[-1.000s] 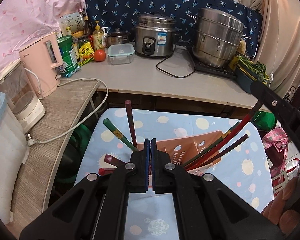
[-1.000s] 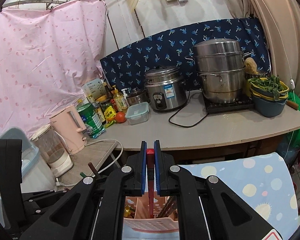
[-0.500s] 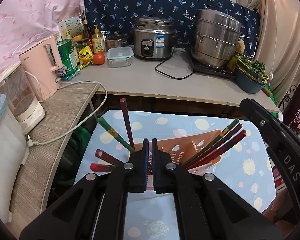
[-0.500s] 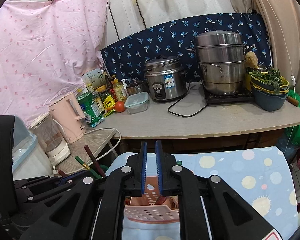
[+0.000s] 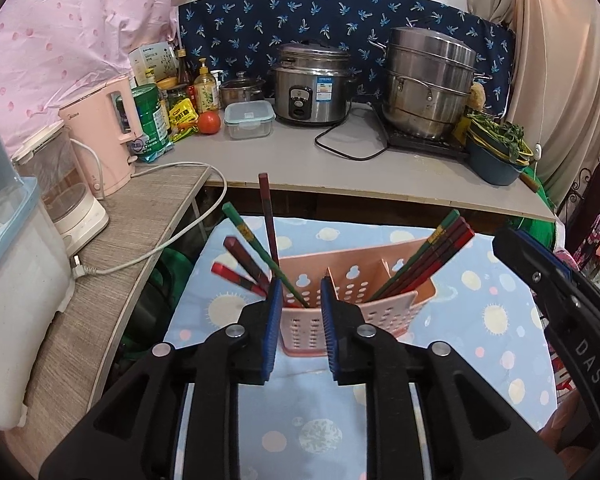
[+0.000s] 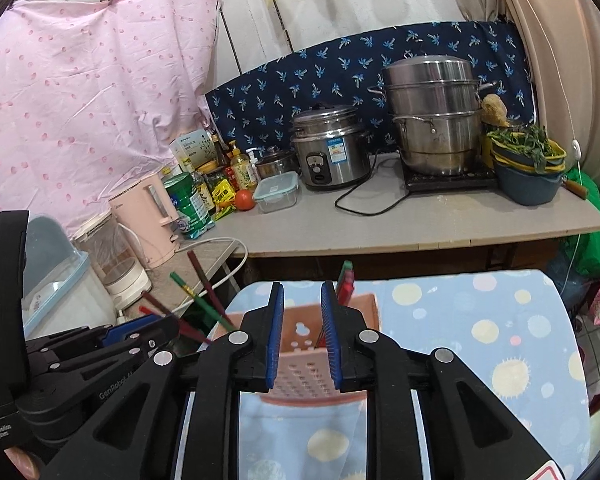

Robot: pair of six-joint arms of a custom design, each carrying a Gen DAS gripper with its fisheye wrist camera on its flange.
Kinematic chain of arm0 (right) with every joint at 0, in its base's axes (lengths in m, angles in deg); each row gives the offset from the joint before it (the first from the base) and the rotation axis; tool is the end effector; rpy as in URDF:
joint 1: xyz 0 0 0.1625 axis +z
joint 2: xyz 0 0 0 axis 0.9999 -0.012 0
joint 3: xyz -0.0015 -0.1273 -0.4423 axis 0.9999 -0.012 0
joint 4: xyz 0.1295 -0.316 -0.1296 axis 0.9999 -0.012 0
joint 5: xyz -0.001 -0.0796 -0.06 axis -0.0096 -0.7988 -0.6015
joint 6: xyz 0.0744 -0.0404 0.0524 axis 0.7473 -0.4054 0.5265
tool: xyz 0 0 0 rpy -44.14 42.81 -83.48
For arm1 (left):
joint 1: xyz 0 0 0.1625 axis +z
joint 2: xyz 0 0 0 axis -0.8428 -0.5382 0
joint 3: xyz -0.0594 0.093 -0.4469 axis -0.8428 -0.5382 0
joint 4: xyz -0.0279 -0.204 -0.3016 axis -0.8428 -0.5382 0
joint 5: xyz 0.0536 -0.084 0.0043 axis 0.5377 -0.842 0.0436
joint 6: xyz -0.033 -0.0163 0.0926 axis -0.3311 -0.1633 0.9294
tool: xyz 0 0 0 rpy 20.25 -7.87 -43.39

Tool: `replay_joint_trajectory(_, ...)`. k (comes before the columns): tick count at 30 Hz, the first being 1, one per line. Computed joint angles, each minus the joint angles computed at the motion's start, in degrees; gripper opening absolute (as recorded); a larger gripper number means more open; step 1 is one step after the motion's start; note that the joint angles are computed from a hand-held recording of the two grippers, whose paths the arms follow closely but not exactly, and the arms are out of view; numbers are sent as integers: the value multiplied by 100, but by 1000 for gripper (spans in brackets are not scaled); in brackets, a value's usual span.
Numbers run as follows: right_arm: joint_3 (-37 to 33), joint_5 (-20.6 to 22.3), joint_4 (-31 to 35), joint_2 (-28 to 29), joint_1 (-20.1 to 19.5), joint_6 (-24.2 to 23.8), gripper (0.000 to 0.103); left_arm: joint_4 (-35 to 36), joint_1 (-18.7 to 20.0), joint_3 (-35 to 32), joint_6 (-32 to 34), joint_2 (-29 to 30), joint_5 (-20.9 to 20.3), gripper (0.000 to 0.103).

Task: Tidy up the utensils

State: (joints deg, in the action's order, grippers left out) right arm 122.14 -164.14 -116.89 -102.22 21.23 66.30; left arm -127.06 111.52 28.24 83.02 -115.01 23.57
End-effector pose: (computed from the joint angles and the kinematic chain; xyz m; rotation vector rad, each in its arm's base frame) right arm 0.3475 -0.7018 0.1961 0.3407 -2.2994 1.3503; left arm -0.2879 -0.7452 0.2696 0.6284 2.2941 -0.8797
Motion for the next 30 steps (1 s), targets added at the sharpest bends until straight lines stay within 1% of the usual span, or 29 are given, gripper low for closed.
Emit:
replay_joint_trajectory(6,594,-200,-278,-130,77,68,20,-135,-66,516,-74,-204,66,21)
replay_joint_trajectory(7,671,-226,-307,-146,87,91,22,-175,-77,599,-76,-230,81,21)
replay_joint_trajectory(8,759,-246,-347,-166,96,106,27,-218,-87,692,-83,-262,92,22)
replay_joint_trajectory(10,914,-336,-480,-180,129,94,31,-275,-103,862,-116,-329,88,24)
replay_joint_trajectory(16,1331,-533,-702,-235,187,128,32,-480,-146,1319,-209,-511,88,32)
replay_joint_trajectory(21,1659,-569,-773,-310,174,307,32,-659,-179,1679,-265,-645,155,33)
replay_joint_trajectory(26,1816,-717,-815,-281,180,299,32,-696,-187,1969,-380,-747,203,34)
replay_joint_trajectory(30,1932,-755,-867,-271,185,353,32,-691,-171,2132,-500,-806,200,34)
